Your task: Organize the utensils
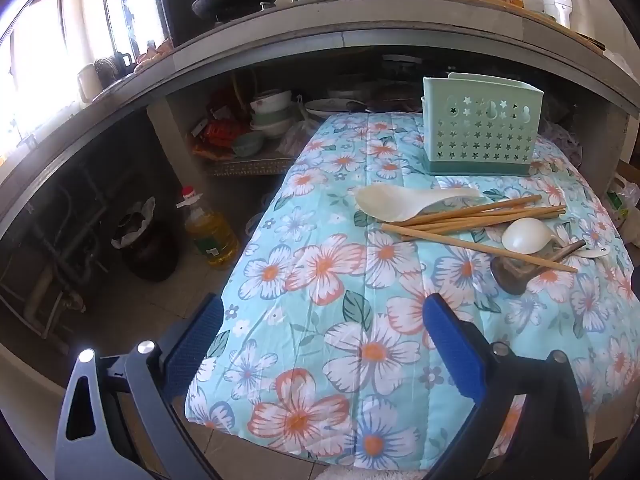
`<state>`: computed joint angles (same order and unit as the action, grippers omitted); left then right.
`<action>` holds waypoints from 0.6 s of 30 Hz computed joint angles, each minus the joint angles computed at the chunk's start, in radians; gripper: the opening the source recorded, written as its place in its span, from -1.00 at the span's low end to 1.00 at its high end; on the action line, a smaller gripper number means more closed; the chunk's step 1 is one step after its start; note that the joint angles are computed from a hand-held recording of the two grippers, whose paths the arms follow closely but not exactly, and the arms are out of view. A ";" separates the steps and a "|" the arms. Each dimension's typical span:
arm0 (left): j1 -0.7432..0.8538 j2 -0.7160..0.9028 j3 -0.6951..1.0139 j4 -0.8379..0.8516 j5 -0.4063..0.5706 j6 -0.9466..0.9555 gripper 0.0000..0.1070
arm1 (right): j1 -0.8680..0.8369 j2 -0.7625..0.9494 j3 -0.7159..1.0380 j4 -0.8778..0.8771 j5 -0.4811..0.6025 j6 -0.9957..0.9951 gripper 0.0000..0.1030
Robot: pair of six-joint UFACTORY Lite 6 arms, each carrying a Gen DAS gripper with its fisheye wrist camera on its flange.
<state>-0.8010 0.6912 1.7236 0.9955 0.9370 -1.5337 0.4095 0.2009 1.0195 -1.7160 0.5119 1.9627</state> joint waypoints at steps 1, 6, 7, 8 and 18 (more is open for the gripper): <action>0.000 0.000 0.000 0.001 0.001 0.000 0.83 | -0.001 -0.001 0.000 0.000 0.000 -0.001 0.85; -0.001 0.005 0.012 0.002 0.006 0.008 0.83 | -0.002 -0.002 -0.002 -0.003 -0.003 0.002 0.85; 0.000 0.005 0.013 0.001 0.006 0.009 0.83 | -0.003 -0.003 -0.002 -0.002 -0.002 0.000 0.85; 0.000 0.006 0.015 0.001 0.008 0.010 0.83 | -0.002 -0.004 -0.003 -0.004 -0.002 0.004 0.85; -0.001 -0.008 -0.001 0.015 0.012 -0.004 0.83 | -0.003 -0.007 -0.008 -0.011 -0.004 0.012 0.85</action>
